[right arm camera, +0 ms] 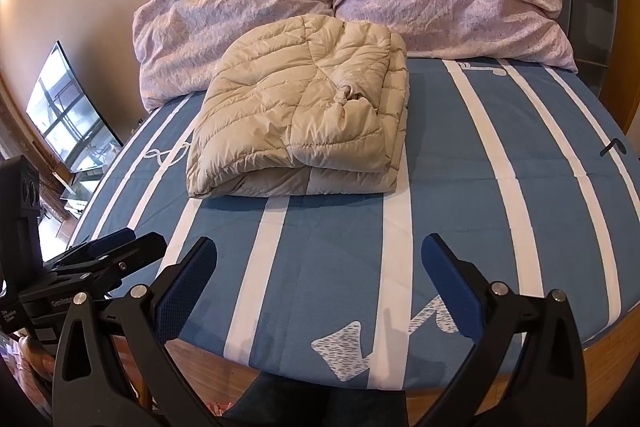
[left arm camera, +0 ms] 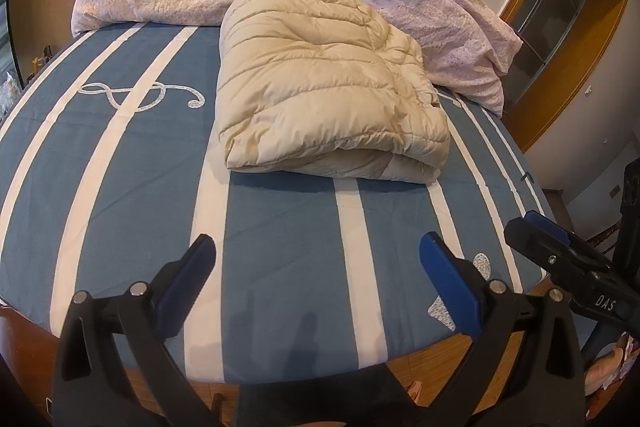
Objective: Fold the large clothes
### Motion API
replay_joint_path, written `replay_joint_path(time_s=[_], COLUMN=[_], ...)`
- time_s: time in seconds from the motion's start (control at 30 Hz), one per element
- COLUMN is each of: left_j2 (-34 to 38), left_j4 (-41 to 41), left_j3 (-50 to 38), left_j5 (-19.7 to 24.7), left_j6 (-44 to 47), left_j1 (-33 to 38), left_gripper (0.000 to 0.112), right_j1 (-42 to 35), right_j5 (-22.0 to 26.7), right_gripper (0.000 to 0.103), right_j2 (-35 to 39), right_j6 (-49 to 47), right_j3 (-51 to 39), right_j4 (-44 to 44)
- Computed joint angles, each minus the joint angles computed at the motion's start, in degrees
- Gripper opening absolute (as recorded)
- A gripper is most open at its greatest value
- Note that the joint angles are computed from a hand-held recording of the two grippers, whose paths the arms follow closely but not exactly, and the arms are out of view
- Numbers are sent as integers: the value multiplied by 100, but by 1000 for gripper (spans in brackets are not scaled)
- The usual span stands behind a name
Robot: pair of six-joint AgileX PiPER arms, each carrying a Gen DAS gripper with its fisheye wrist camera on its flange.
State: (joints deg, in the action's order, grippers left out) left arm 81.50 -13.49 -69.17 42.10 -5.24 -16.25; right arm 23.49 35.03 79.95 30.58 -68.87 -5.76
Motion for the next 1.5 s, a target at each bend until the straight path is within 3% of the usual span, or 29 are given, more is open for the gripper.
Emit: replay_joint_path(time_s=[1.5], left_j2=[48], left_j4=[-130], left_j3=[16], left_j5=[-76], left_j6=[127], left_j1=[-48], left_gripper=[101], right_j1=[-99], right_j5=[-63], right_gripper=[102], right_j2=[37], right_j6=[-137], right_j3=[50], right_j4=[161])
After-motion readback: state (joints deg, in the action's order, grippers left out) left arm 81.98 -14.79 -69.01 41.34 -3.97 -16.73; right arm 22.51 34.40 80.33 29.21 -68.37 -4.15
